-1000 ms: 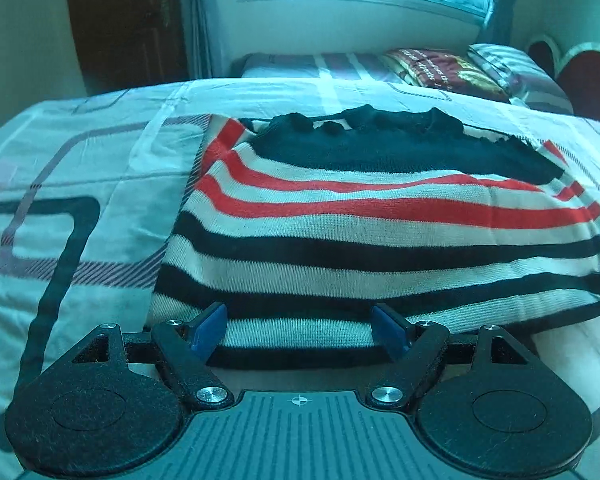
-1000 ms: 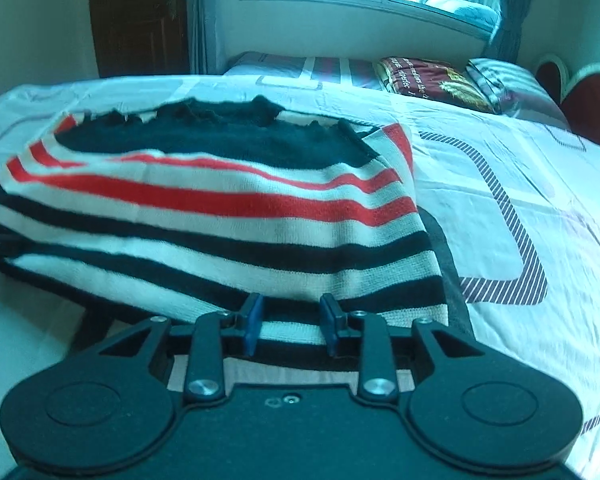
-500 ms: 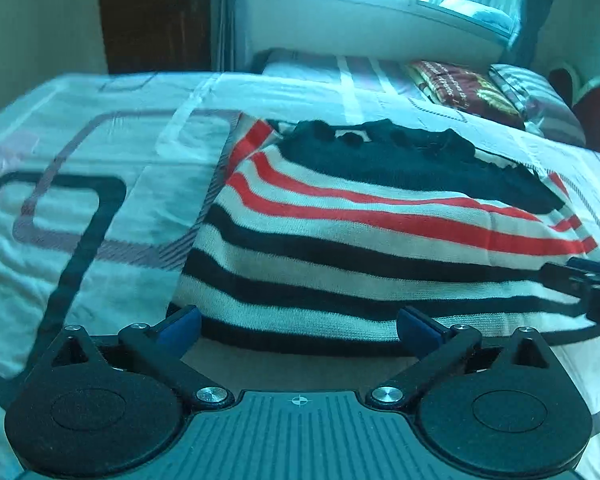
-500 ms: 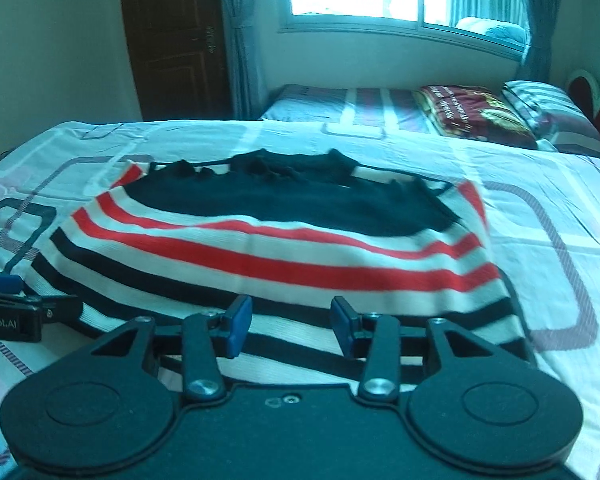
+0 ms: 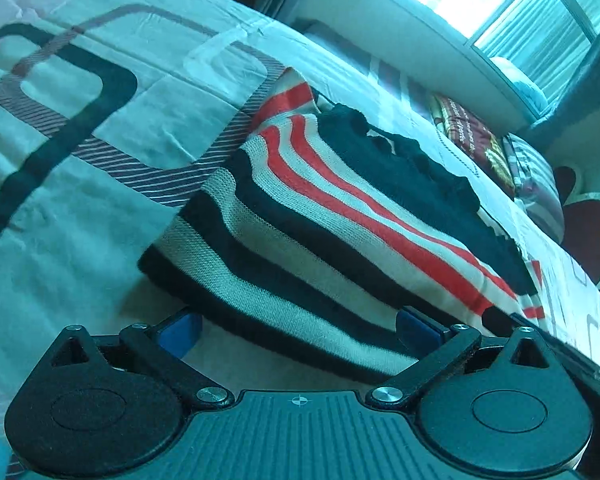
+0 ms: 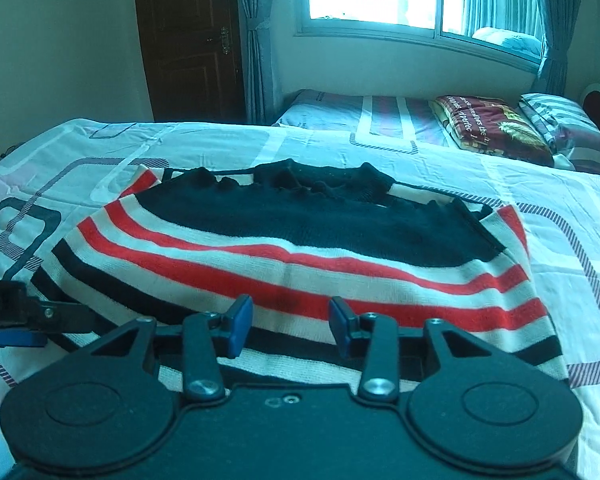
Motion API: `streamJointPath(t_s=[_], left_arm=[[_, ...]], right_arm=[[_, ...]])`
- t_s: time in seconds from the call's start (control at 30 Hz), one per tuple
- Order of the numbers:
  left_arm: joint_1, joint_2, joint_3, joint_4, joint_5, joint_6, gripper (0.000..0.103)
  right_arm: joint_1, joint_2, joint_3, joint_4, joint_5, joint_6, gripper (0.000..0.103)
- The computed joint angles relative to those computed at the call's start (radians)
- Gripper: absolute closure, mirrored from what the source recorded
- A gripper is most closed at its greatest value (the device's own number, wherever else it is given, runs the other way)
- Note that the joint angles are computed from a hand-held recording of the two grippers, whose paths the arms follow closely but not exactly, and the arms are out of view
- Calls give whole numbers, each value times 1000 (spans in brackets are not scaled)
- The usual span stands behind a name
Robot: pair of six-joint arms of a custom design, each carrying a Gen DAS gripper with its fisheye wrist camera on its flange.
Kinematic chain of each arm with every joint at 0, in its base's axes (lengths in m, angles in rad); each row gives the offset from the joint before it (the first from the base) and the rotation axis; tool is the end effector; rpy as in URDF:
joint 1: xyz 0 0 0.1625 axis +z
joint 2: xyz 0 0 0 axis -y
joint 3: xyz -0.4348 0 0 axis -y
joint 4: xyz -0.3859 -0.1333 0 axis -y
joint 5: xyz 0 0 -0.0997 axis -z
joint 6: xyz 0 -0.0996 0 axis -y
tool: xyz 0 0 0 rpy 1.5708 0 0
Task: Fold small clothes
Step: 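Grasp a side edge of the folded sweater with the left tool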
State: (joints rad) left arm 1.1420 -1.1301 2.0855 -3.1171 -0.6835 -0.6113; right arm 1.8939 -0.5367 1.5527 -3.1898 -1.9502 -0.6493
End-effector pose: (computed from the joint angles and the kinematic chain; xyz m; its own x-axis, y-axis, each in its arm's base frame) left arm -0.0273 -0.5660 0.2440 -0.8156 -0.5402 -0.2075 -0.1500 0.5437 -0.8258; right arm 0.3173 -0.6441 0.0371 -0.5966 -0.5485 0.5859 -0.7812 0.5642 -0.2673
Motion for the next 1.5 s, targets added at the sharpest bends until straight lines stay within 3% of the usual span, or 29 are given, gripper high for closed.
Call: streamJointPath(t_s=[0.3,0.4,0.57,0.63,0.73,0.93,1.07,1.1,1.17,1.27,1.33,1.5], left_arm=[[17,46,-21,-120,10,58,0],[22,63,-13,-212,-4,78,1],[32,86,-17,-305,-28,95,1],[42,93,-22,-350,-61,113,15],[62,103,-49,-345,-85,97,15],[77,144,-86,-413,-86,141,15],[81,158,-89,-461,-88,150,15],[80,161,-89,-468,-84,153,17],[72,166,-90,-463,-44,149,36],[80,163,-85,-476,-50,122,43],[78,165,-87,-486,-40,120,56],[57,177,-92,-530,-14,182,72]], right_arm=[[4,59,-61,-50,5,-24,62],[1,79,-87,13,-41,-25,61],[-2,67,-76,3,-12,-16,61],[2,64,-70,-28,7,-38,61],[12,77,-94,-37,15,-69,61],[9,130,-198,0,-26,-23,63],[-8,159,-212,32,-64,-76,60],[-12,160,-202,4,-50,-93,60],[-10,158,-203,11,-54,-72,60],[-12,154,-190,-5,-46,-77,60],[-13,151,-186,-5,-42,-71,60],[-19,147,-188,4,-25,-67,60]])
